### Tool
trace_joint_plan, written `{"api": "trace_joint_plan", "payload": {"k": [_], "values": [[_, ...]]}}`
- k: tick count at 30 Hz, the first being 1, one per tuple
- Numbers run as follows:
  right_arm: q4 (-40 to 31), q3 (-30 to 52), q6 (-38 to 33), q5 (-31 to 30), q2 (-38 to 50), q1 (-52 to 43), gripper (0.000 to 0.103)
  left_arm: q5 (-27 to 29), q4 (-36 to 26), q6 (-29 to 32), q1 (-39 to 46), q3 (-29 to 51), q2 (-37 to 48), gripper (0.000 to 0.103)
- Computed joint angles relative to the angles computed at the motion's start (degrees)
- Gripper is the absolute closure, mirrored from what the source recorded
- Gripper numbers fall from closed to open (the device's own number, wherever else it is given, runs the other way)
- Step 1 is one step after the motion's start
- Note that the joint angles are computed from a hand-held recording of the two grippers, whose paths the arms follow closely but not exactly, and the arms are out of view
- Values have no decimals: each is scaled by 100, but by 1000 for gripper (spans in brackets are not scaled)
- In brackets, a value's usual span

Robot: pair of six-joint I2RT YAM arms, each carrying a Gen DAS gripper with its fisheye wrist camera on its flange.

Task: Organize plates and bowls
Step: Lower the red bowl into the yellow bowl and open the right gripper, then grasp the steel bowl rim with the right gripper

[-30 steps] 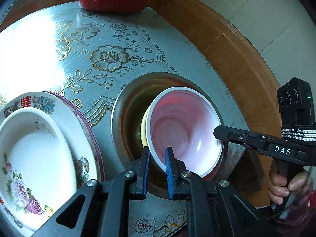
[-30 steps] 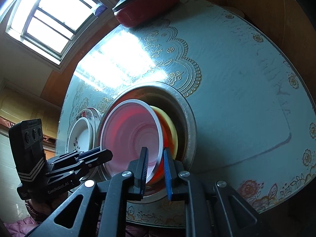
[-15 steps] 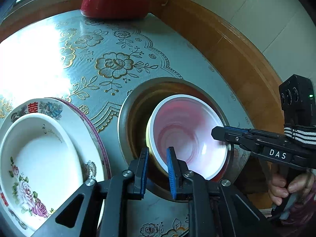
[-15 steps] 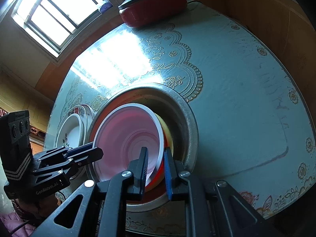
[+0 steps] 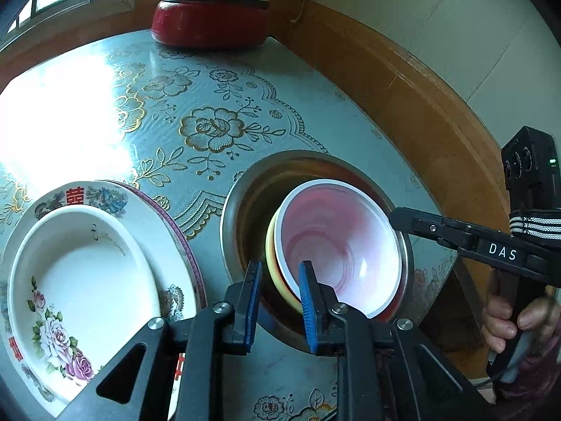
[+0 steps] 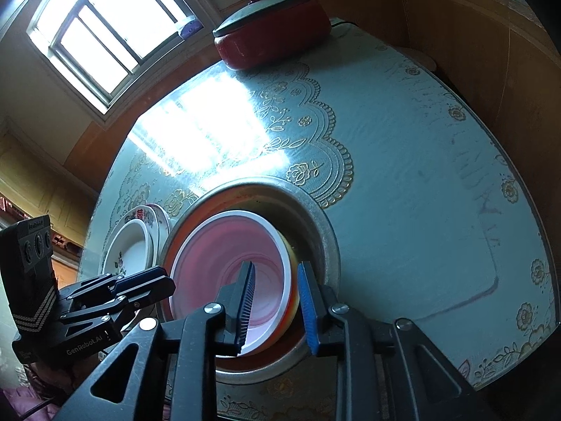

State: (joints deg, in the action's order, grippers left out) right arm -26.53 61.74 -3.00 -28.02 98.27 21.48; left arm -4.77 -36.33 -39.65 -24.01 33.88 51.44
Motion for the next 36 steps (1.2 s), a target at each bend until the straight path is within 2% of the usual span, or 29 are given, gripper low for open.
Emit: {"api": "trace_joint_plan", "payload": {"k": [7, 10, 14, 21, 22, 26, 29, 36], "values": [[185, -20, 134, 187, 75, -247, 78, 21, -132, -104, 9, -136, -436, 81], [304, -80, 192, 258, 131, -322, 75, 73, -240, -127, 40, -260, -693, 81], [293, -59, 115, 128, 245, -403, 75, 341, -214, -132, 83, -478, -959, 81], [301, 20, -18, 73, 428, -392, 75, 399, -94, -188, -16, -543, -885, 81], [318, 26, -23, 76, 457, -388, 75, 431, -57, -182, -3, -553, -854, 81], [373, -4, -123, 18, 494, -314, 89, 566, 102, -129, 84, -593, -762, 78], [413, 72, -124, 51, 612, -219, 94, 576, 248, -90, 141, -578, -565, 78], [473, 519, 17, 60, 1029, -164, 94, 325, 456, 88, 313, -271, 161, 78]]}}
